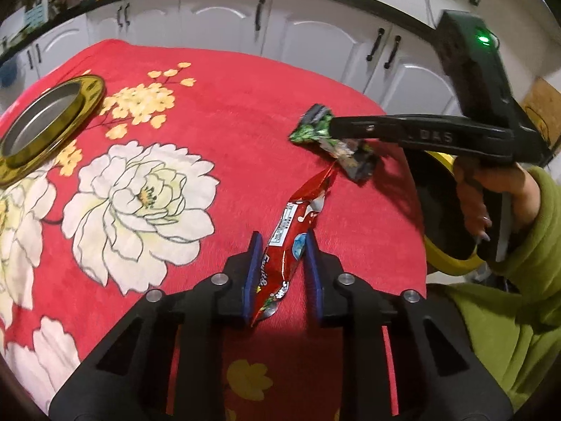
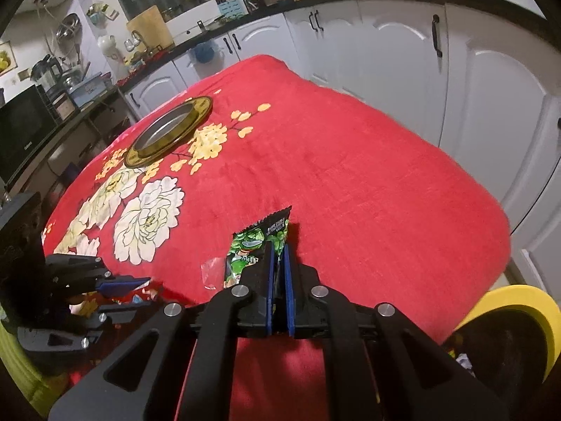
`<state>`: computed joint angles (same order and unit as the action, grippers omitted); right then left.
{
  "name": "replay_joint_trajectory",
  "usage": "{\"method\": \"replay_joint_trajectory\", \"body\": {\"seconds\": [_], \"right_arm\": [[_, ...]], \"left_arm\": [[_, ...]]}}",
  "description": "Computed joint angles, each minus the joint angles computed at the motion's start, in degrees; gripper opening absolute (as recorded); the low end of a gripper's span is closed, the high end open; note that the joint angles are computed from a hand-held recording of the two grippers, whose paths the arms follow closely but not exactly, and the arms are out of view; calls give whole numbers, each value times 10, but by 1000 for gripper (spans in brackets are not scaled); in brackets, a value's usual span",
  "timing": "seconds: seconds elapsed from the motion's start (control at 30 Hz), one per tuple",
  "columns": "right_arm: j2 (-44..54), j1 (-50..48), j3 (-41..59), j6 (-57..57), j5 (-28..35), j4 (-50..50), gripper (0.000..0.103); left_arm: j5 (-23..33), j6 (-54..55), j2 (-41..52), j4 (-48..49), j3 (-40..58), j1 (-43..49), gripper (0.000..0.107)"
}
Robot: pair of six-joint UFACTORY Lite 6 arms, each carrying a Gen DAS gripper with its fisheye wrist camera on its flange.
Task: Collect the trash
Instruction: 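Carry the red wrapper and green packet to the yellow bin and release both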
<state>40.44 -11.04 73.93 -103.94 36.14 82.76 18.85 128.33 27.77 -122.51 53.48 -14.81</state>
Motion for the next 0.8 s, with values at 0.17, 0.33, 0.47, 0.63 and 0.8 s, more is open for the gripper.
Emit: {"method": "replay_joint_trajectory", "body": {"seconds": [0.17,0.33,0.47,0.63,0.8], "right_arm": [[-39,-23,-42,-34,20,19,5],[-92,-59,-90,-62,50,33,5],[-146,-99,-131,-80,82,35,5],[-198,-148,-167,-96,114,29,5],[-232,-200,-183,-99,145,10,5]], "left_arm": [[-44,47,-20,-95,-10,-23,12],[-50,75,-54,-165,-23,-43,11],[-53,107,-87,-226,-27,-70,11],[-80,240,-104,-394,-10,-118,11],[-91,337,-90,-515,23,-156,11]]}}
